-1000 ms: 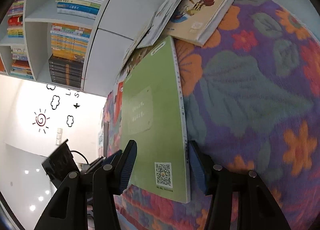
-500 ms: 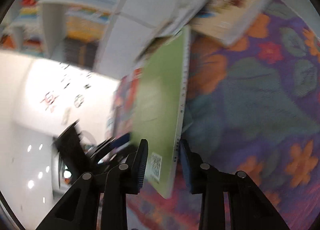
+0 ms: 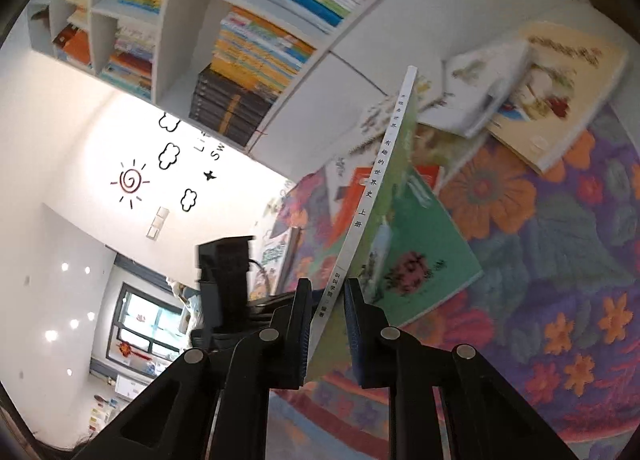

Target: Organize books

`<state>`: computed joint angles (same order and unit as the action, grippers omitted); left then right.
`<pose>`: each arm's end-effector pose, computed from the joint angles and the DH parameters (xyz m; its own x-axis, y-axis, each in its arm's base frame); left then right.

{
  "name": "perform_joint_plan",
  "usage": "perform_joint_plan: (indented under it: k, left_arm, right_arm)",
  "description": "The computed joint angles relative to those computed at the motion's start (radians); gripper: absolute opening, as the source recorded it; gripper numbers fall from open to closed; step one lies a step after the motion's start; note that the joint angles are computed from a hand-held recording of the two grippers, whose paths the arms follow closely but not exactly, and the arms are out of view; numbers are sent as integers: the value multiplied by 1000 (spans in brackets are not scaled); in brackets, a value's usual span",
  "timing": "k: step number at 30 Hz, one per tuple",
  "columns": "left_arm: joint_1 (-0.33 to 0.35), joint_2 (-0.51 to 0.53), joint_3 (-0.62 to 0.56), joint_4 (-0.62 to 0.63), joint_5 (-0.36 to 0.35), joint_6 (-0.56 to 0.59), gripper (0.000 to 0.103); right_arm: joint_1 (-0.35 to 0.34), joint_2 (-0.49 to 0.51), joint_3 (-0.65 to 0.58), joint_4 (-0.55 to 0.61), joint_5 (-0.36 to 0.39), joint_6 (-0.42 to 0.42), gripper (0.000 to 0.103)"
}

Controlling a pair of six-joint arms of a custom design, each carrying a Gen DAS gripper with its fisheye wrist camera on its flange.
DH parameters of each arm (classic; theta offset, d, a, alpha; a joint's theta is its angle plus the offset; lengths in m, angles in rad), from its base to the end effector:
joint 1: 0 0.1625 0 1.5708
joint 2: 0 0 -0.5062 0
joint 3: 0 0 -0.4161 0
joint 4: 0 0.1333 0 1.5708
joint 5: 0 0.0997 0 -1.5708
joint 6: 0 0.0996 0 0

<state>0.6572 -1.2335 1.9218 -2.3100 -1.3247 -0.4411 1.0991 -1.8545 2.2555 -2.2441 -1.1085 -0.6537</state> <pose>-0.3735 -0.4872 0.2845 -0.8822 0.4270 -0.1983 0.4579 0.8763 -0.1499 -0.0059 -0.4027 0.4270 -0.9423 -0.2837 -0.1775 -0.1706 0.8634 -0.4747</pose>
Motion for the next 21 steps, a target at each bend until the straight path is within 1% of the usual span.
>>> perform_joint_plan:
  k: [4, 5, 6, 7, 8, 9, 10, 11, 13, 16, 17, 19, 21]
  left_arm:
    - [10, 16, 19, -97, -102, -3, 44]
    - [10, 22, 18, -94, -122, -3, 43]
    - [7, 25, 18, -92, -129, 1, 40]
    - [4, 23, 24, -104, -143, 11, 41]
    - [-6, 14, 26, -94, -125, 5, 41]
    - [-22, 4, 21, -56, -77, -10, 41]
    - [-38, -7, 13, -6, -18, -20, 41]
    - [-45, -22, 14, 13, 17, -22, 41]
    - [-37, -51, 24, 7, 19, -26, 41]
    - [-37, -76, 28, 54, 85, -71, 41]
    - [-36, -82, 31, 59, 84, -72, 41]
    - [-29, -95, 37, 55, 72, -76, 40]
    - [-30, -107, 40, 46, 85, -74, 41]
  right_arm:
    - [82, 2, -30, 21, -17, 22, 17]
    - [111, 11, -36, 12, -33, 34, 17]
    - [148, 24, -41, -6, -63, 54, 17]
    - [185, 47, -44, -30, -99, 65, 17]
    - [214, 65, -46, -43, -129, 71, 17]
    - [239, 91, -46, -53, -155, 87, 15]
    - [245, 106, -44, -52, -162, 88, 14]
    - [249, 118, -40, -59, -166, 86, 12]
    - [233, 127, -28, -73, -131, 76, 12]
    - [180, 131, -29, -45, -38, 40, 11]
    - [156, 129, -27, -38, 4, 26, 11]
    - [105, 141, -37, 27, 95, -4, 10]
    - [92, 168, -45, 65, 140, -12, 11]
